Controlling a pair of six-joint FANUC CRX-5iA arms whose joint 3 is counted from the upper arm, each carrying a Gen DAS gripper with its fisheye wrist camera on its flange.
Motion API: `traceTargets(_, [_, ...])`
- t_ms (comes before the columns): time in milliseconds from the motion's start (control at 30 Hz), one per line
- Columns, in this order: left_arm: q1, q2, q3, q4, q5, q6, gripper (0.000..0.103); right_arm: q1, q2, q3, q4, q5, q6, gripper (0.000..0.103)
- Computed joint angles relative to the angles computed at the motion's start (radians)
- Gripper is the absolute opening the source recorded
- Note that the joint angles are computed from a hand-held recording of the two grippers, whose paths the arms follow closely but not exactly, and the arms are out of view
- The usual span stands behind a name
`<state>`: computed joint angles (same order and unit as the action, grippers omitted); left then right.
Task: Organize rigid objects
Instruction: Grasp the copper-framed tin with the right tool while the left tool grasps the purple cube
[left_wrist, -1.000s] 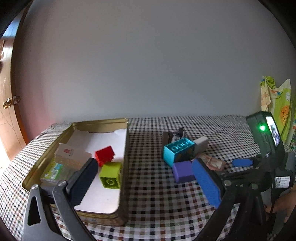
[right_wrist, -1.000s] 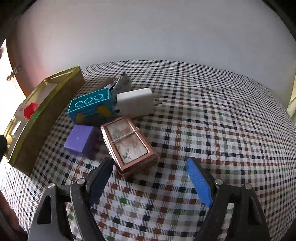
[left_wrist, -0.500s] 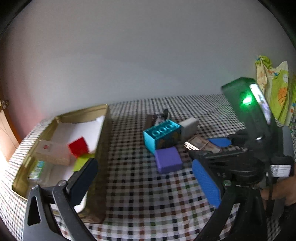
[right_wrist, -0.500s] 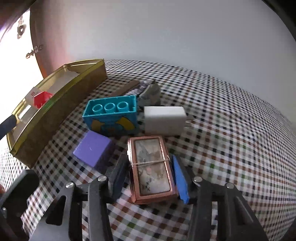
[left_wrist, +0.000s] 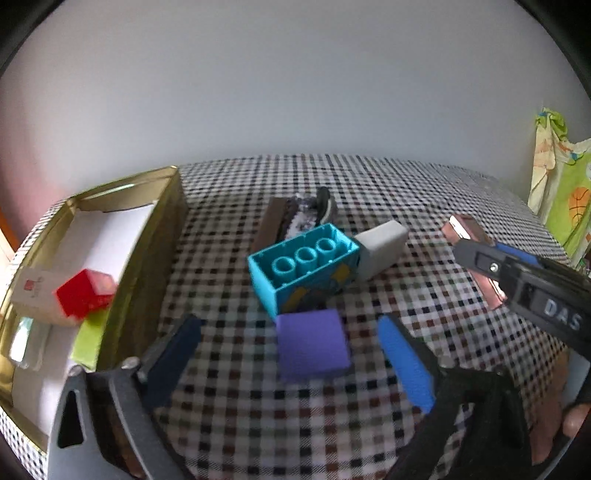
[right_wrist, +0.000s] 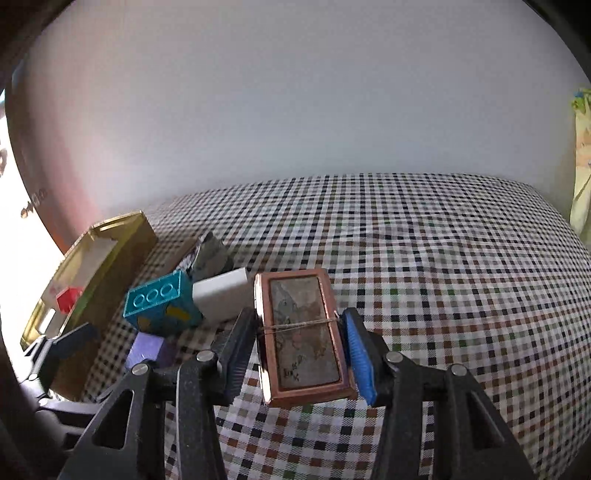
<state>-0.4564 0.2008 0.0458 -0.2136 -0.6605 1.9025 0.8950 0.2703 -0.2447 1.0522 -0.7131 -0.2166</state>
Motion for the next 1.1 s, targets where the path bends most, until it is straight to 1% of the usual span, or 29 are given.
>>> traceTargets(100, [0.001, 0.041, 0.039, 0.042, -0.042, -0.035, 0.083, 0.001, 0.001, -0.002, 0.013, 0.005, -0.01, 0.051])
traceTargets(200, [0.004, 0.061, 0.055, 0.07, -0.073, -0.045, 0.081, 0.006, -0.002, -0.009, 0.025, -0.001, -0.024, 0.051])
traceTargets(233, [0.009, 0.064, 0.052, 0.083, -0.079, -0.047, 0.076, 0.007, -0.005, -0.013, 0.026, -0.001, -0.027, 0.051])
traceTargets(267, [0.014, 0.068, 0.053, 0.096, -0.084, -0.051, 0.076, 0.007, -0.006, -0.013, 0.024, -0.001, -0.026, 0.051])
traceTargets(367, [0.023, 0.052, 0.02, 0.128, -0.052, -0.066, 0.075, 0.007, -0.01, -0.016, 0.013, -0.001, -0.026, 0.051])
traceTargets(400, [0.027, 0.045, 0.005, 0.138, -0.04, -0.069, 0.073, 0.008, -0.012, -0.017, 0.007, -0.001, -0.022, 0.051])
traceTargets(433, [0.035, 0.038, -0.008, 0.155, -0.025, -0.078, 0.064, 0.007, -0.01, -0.015, 0.0, 0.001, -0.019, 0.051])
traceTargets(467, [0.042, 0.029, -0.027, 0.176, -0.005, -0.087, 0.058, 0.005, -0.009, -0.015, -0.002, 0.008, -0.02, 0.051])
traceTargets(500, [0.056, 0.022, -0.051, 0.212, 0.021, -0.11, 0.049, 0.003, -0.01, -0.017, -0.002, 0.015, -0.022, 0.051])
traceTargets(533, [0.07, 0.013, -0.08, 0.26, 0.049, -0.14, 0.044, 0.002, -0.009, -0.018, 0.0, 0.017, -0.026, 0.051])
traceTargets(567, [0.081, 0.004, -0.105, 0.296, 0.07, -0.16, 0.042, 0.002, -0.009, -0.019, 0.005, 0.013, -0.032, 0.051])
traceTargets(767, [0.11, -0.033, -0.222, 0.498, 0.158, -0.335, 0.04, -0.002, -0.024, -0.046, 0.054, -0.002, -0.1, 0.051])
traceTargets(800, [0.103, -0.033, -0.227, 0.519, 0.171, -0.347, 0.04, -0.003, -0.027, -0.051, 0.066, -0.006, -0.112, 0.051])
traceTargets(867, [0.1, -0.06, -0.283, 0.594, 0.234, -0.42, 0.039, -0.003, -0.033, -0.065, 0.103, -0.023, -0.149, 0.051])
traceTargets(900, [0.094, -0.082, -0.325, 0.643, 0.283, -0.472, 0.039, -0.003, -0.037, -0.072, 0.122, -0.031, -0.163, 0.051])
traceTargets(967, [0.081, -0.112, -0.374, 0.697, 0.348, -0.537, 0.038, 0.0, -0.041, -0.085, 0.173, -0.06, -0.197, 0.051])
traceTargets(1000, [0.071, -0.128, -0.397, 0.71, 0.385, -0.561, 0.038, 0.003, -0.041, -0.09, 0.199, -0.079, -0.211, 0.051])
traceTargets(1067, [0.065, -0.146, -0.416, 0.701, 0.42, -0.574, 0.038, 0.007, -0.038, -0.093, 0.229, -0.106, -0.224, 0.051])
traceTargets(1100, [0.068, -0.136, -0.404, 0.695, 0.426, -0.58, 0.038, 0.011, -0.034, -0.091, 0.236, -0.121, -0.222, 0.051])
